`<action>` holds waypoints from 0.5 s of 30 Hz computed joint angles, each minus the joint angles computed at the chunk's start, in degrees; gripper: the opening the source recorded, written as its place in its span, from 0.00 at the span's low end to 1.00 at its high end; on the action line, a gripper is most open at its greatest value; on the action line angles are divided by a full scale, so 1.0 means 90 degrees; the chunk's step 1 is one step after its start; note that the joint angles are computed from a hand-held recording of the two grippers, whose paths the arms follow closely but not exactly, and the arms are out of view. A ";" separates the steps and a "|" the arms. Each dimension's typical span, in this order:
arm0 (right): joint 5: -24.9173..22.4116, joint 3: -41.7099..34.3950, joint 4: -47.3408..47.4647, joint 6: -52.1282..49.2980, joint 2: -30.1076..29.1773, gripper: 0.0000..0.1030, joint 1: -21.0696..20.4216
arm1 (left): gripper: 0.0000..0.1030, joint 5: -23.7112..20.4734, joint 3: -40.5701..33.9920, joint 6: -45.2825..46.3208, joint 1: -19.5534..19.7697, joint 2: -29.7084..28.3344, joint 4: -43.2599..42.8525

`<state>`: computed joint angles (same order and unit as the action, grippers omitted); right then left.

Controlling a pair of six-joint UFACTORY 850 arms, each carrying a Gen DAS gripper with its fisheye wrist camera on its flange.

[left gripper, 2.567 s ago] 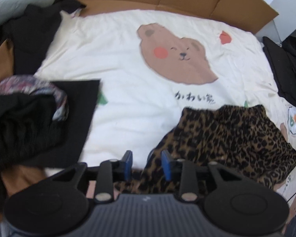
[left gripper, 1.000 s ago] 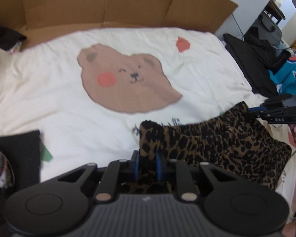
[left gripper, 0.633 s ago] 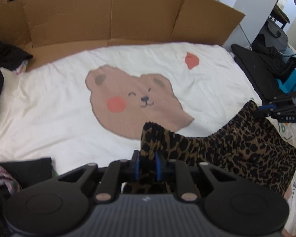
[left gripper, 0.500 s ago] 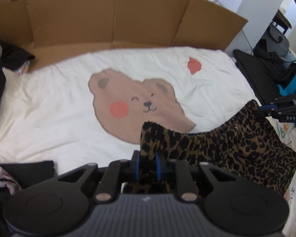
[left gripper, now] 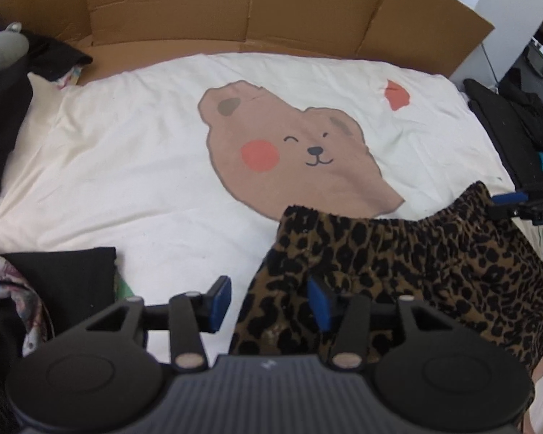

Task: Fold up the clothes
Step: 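Grasp the leopard garment's elastic waistband with both tools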

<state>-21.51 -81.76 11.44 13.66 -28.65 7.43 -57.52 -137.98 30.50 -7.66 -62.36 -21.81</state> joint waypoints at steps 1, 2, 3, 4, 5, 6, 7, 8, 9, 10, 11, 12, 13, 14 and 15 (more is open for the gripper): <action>-0.0032 -0.0001 0.0049 -0.0015 -0.0008 0.49 -0.0009 | 0.48 -0.0063 -0.0114 -0.0027 0.0014 -0.0084 -0.0080; -0.0071 -0.0001 0.0088 -0.0052 -0.0018 0.51 -0.0012 | 0.49 -0.0133 -0.0244 -0.0057 0.0029 -0.0178 -0.0161; -0.0115 -0.0001 0.0120 -0.0097 -0.0030 0.54 -0.0012 | 0.49 -0.0271 -0.0453 -0.0109 0.0044 -0.0322 -0.0230; -0.0154 0.0008 0.0134 -0.0144 -0.0041 0.54 -0.0018 | 0.49 -0.0325 -0.0533 -0.0139 0.0049 -0.0395 -0.0262; -0.0189 0.0012 0.0151 -0.0194 -0.0057 0.54 -0.0017 | 0.49 -0.0372 -0.0604 -0.0168 0.0052 -0.0464 -0.0291; -0.0224 0.0009 0.0173 -0.0244 -0.0078 0.54 -0.0013 | 0.48 -0.0397 -0.0616 -0.0199 0.0054 -0.0500 -0.0311; -0.0259 0.0006 0.0195 -0.0293 -0.0099 0.54 -0.0009 | 0.48 -0.0425 -0.0635 -0.0233 0.0055 -0.0539 -0.0330; -0.0285 -0.0008 0.0185 -0.0314 -0.0127 0.54 -0.0004 | 0.47 -0.0512 -0.0672 -0.0265 0.0059 -0.0590 -0.0369; -0.0307 -0.0029 0.0159 -0.0319 -0.0159 0.54 0.0002 | 0.47 -0.0608 -0.0724 -0.0300 0.0064 -0.0649 -0.0408; -0.0330 -0.0050 0.0132 -0.0323 -0.0192 0.55 0.0008 | 0.46 -0.0660 -0.0704 -0.0297 0.0059 -0.0664 -0.0410; -0.0358 -0.0086 0.0112 -0.0340 -0.0229 0.55 0.0012 | 0.46 -0.0638 -0.0616 -0.0241 0.0041 -0.0631 -0.0356; -0.0385 -0.0134 0.0098 -0.0375 -0.0272 0.56 0.0013 | 0.46 -0.0605 -0.0514 -0.0181 0.0021 -0.0589 -0.0297; -0.0409 -0.0186 0.0084 -0.0417 -0.0316 0.56 0.0012 | 0.46 -0.0637 -0.0563 -0.0184 0.0022 -0.0622 -0.0311; -0.0418 -0.0226 0.0090 -0.0474 -0.0356 0.57 0.0008 | 0.46 -0.0681 -0.0643 -0.0196 0.0024 -0.0671 -0.0329; -0.0423 -0.0253 0.0099 -0.0549 -0.0386 0.58 0.0005 | 0.46 -0.0726 -0.0724 -0.0209 0.0026 -0.0720 -0.0347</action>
<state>-25.32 -84.03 12.33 8.72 -32.12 7.47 -64.05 -144.49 28.62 -7.42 -68.84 -24.94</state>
